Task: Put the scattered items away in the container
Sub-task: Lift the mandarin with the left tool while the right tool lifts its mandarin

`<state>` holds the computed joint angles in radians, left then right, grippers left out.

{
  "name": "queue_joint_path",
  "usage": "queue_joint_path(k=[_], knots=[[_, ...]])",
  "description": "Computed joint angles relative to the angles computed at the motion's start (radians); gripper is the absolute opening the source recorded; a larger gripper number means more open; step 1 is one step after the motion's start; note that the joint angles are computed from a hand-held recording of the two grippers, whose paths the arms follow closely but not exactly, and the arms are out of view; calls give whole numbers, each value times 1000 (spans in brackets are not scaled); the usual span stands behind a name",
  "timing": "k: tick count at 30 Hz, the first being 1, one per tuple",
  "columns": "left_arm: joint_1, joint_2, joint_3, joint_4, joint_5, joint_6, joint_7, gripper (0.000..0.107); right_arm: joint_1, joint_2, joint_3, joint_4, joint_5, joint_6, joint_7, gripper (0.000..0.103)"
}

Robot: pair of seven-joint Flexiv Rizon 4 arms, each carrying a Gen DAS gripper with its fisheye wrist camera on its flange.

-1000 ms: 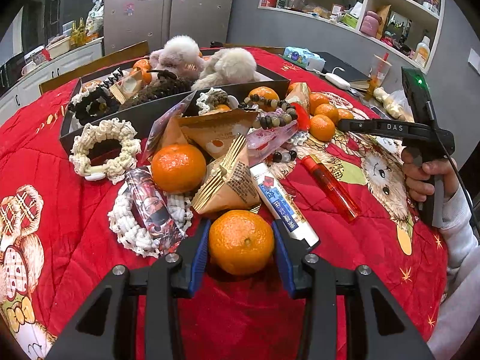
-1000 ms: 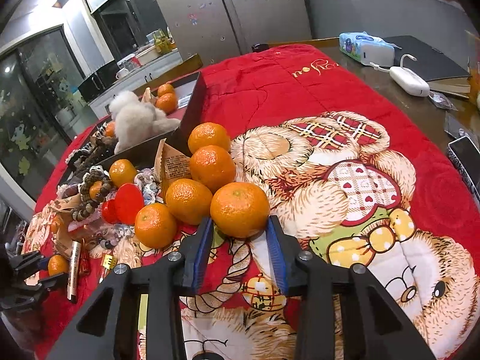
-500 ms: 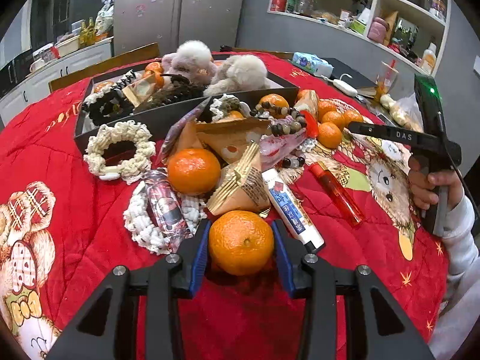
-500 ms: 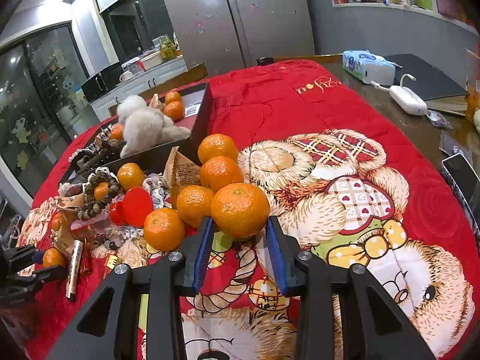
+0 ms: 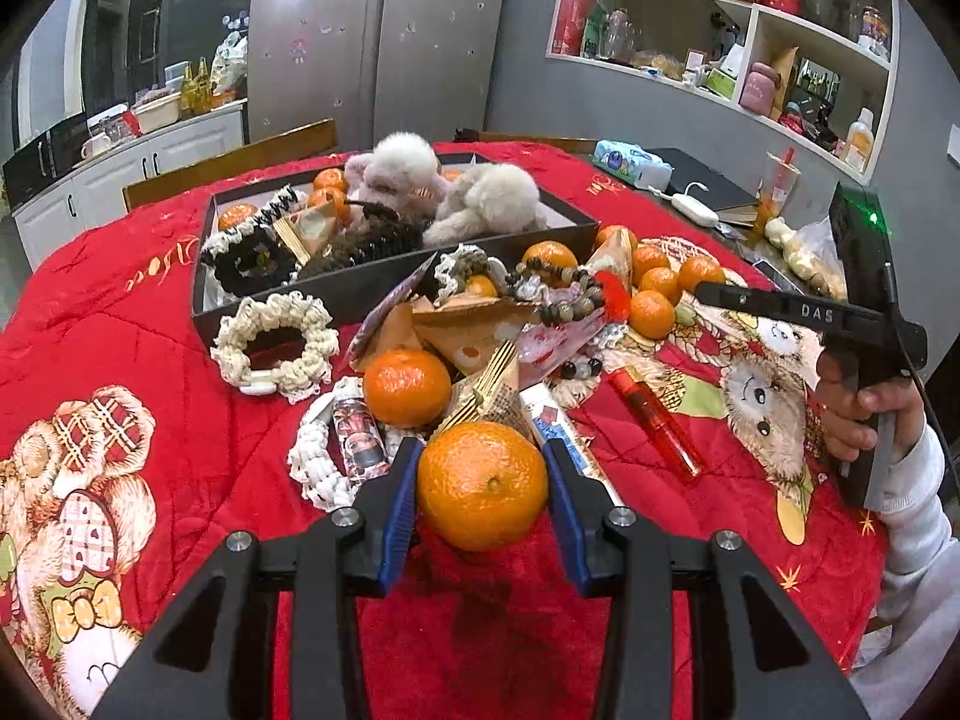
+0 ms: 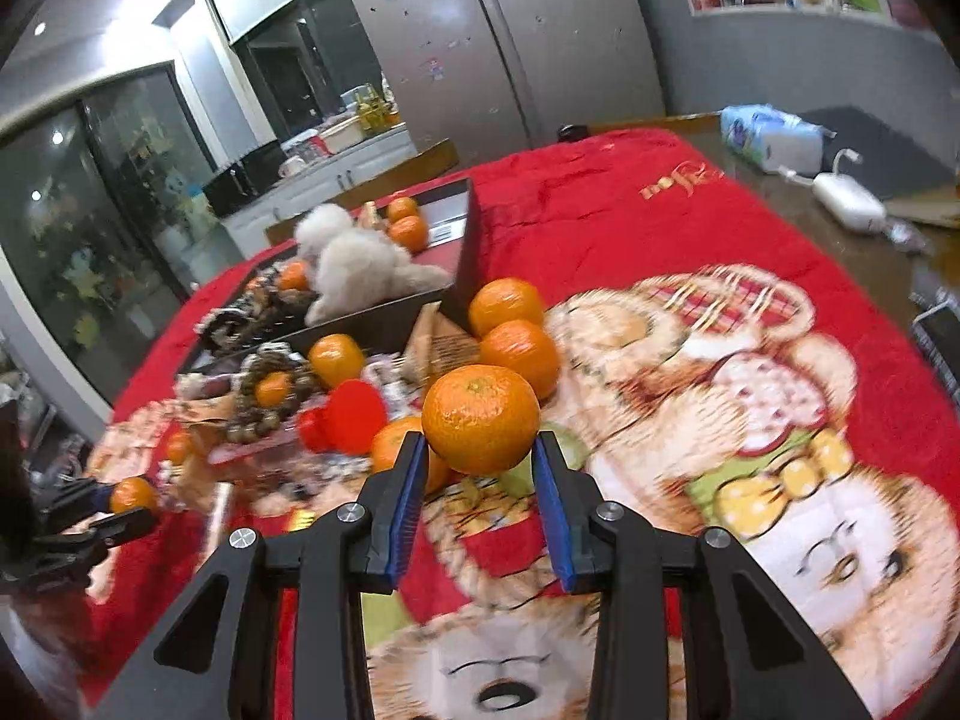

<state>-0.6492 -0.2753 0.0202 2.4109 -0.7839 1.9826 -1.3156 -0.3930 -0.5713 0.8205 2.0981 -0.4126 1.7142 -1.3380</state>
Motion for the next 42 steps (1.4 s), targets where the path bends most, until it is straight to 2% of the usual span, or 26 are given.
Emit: queue_joint_path(k=[3,8,13,18,23,25,29,34,39,42], knots=[[-40,9,13,2,-59,8,30,42,26,22,-19,18,0,5,0,34],[-43,37,-19,27,-107,43,51,42,15,32,12,40,-14,10,-12,34],[-67,54,-63,38,-233,92,137,42,-6,27,52,54,-42,10,-9,34],[-56,71,-120,52,-312,128,181,42,-96,-29,190,50,-64,-59,-37,34],[-56,71,-164,57,-391,167,227,42,-101,-20,237,64,-37,-75,-82,34],[-52,72,-176,60,-407,175,235,42,-119,-32,277,61,-27,-101,-105,34],[-37,72,-180,81,-373,199,204,42,-91,1,272,68,8,-96,-135,34],[-28,86,-185,93,-387,186,194,42,-108,-2,327,53,53,-152,-182,34],[-40,102,-200,94,-442,202,244,42,-139,-2,393,33,113,-211,-228,34],[-40,120,-210,87,-473,192,279,42,-131,21,398,24,148,-217,-250,34]])
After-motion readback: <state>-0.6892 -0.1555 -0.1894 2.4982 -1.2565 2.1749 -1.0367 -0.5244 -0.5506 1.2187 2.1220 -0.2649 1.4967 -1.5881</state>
